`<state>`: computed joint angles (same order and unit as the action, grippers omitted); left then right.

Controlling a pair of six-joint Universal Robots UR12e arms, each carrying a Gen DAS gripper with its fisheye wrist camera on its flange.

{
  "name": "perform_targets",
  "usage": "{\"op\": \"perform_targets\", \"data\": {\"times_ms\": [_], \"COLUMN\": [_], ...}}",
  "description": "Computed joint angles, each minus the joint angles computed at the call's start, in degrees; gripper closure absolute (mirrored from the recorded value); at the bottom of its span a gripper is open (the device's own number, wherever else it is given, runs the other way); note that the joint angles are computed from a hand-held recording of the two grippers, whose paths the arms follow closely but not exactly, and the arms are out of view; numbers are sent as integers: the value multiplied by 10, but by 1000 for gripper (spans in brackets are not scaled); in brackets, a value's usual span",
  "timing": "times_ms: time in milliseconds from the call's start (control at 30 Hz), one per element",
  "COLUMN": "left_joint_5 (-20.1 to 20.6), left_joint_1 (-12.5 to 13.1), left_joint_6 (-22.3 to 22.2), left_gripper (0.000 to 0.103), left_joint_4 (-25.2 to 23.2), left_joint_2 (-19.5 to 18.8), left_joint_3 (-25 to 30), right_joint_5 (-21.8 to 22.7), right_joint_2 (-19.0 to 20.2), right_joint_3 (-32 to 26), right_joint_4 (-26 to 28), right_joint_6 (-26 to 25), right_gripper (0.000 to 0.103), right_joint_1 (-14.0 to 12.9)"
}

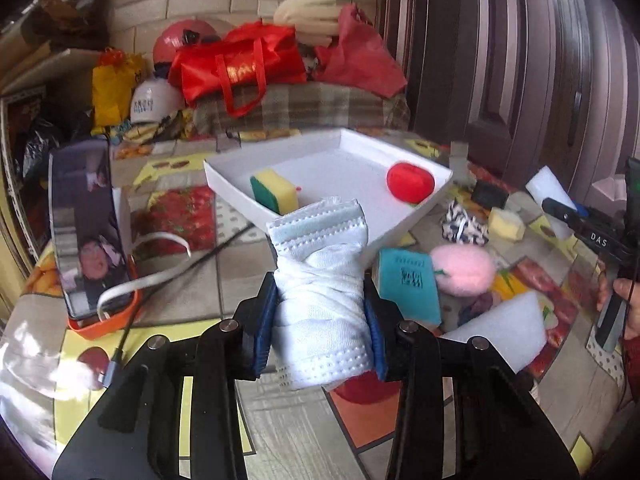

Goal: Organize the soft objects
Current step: 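Grasp the white face mask with the left gripper while the right gripper grasps a white foam sheet, then lower the mask into the tray with the left gripper while the right gripper drops the foam sheet there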

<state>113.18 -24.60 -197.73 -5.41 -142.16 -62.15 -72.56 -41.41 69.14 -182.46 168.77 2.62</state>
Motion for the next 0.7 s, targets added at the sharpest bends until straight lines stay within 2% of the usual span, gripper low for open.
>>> {"op": "perform_targets", "data": {"times_ms": [67, 133, 200, 267, 367, 500, 600, 700], "left_joint_5": [74, 141, 160, 170, 173, 162, 159, 152], "left_joint_1": [-13, -21, -20, -19, -18, -16, -16, -15], "left_joint_6": [39, 49, 35, 20, 2, -12, 1, 15], "left_gripper": [65, 65, 65, 65, 65, 65, 65, 65], "left_joint_4": [91, 107, 108, 109, 102, 75, 67, 61], "left_joint_2": [-15, -26, -27, -25, -22, -24, -35, -45], "left_joint_3": [5, 21, 21, 17, 11, 20, 40, 59], "right_joint_5": [20, 17, 5, 1, -4, -3, 6, 14], "right_joint_2": [-2, -4, -6, -9, -12, -11, -2, 8], "right_joint_3": [17, 28, 34, 38, 41, 37, 21, 0], "right_joint_4": [-68, -117, -139, -143, -138, -122, -106, -68], "right_joint_6": [52, 98, 133, 167, 176, 146, 123, 113], "right_gripper": [49, 49, 49, 49, 49, 49, 49, 49], "right_joint_1": [-10, -16, -22, -28, -31, -25, -18, -11]}}
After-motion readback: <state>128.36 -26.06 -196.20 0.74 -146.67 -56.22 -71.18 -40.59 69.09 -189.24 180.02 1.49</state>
